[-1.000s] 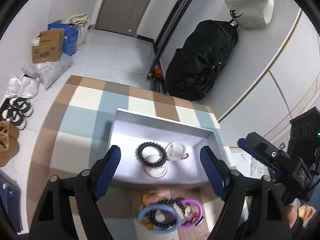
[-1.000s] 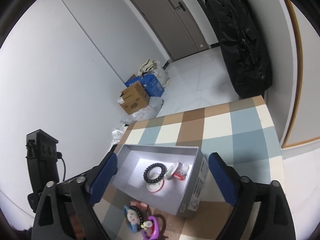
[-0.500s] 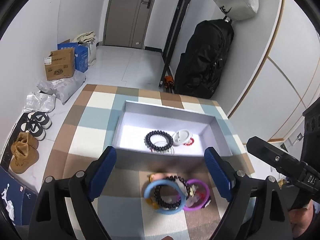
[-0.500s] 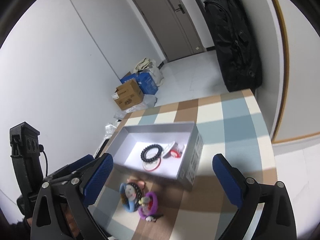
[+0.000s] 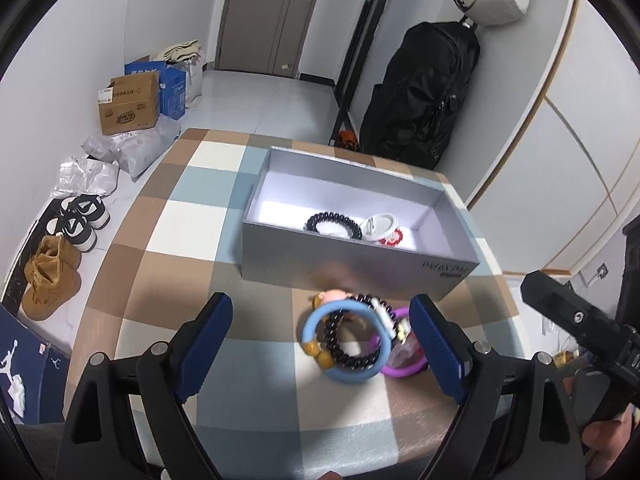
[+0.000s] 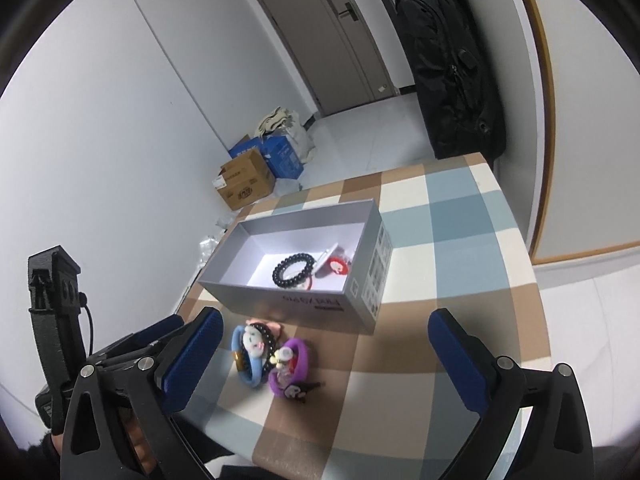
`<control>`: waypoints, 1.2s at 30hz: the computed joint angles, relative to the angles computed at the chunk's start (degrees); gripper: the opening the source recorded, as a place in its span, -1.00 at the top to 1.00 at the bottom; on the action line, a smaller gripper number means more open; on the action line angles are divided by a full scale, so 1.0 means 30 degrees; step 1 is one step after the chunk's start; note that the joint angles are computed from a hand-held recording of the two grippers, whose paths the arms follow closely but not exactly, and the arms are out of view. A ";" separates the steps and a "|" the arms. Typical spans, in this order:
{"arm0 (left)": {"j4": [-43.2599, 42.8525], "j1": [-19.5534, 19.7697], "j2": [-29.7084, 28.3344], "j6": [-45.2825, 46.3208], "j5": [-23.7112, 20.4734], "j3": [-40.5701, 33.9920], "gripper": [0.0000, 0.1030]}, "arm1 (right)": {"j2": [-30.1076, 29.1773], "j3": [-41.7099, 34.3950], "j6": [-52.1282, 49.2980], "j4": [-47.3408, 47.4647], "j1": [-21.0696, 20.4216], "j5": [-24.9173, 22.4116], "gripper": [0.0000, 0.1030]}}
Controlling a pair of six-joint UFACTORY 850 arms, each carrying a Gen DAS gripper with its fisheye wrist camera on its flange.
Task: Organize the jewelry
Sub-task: 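Open both grippers and withdraw them from the silver box, then lower the left gripper onto the blue bangle and grasp it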
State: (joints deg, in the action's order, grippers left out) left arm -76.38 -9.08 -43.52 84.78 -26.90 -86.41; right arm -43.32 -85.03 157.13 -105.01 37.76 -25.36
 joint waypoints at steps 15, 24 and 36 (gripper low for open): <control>0.4608 -0.0035 -0.1458 -0.4525 -0.2770 -0.1718 -0.69 | -0.0483 -0.0451 -0.0931 0.1238 0.0006 0.1066 -1.00; 0.4107 0.0120 -0.2056 -0.5367 -0.4176 -0.2444 -0.68 | -0.0471 -0.0336 -0.0749 0.1273 -0.0101 0.1282 -1.00; 0.4495 0.0046 -0.1993 -0.5460 -0.3790 -0.2355 -0.12 | -0.0509 -0.0440 -0.1115 0.1435 -0.0179 0.1523 -1.00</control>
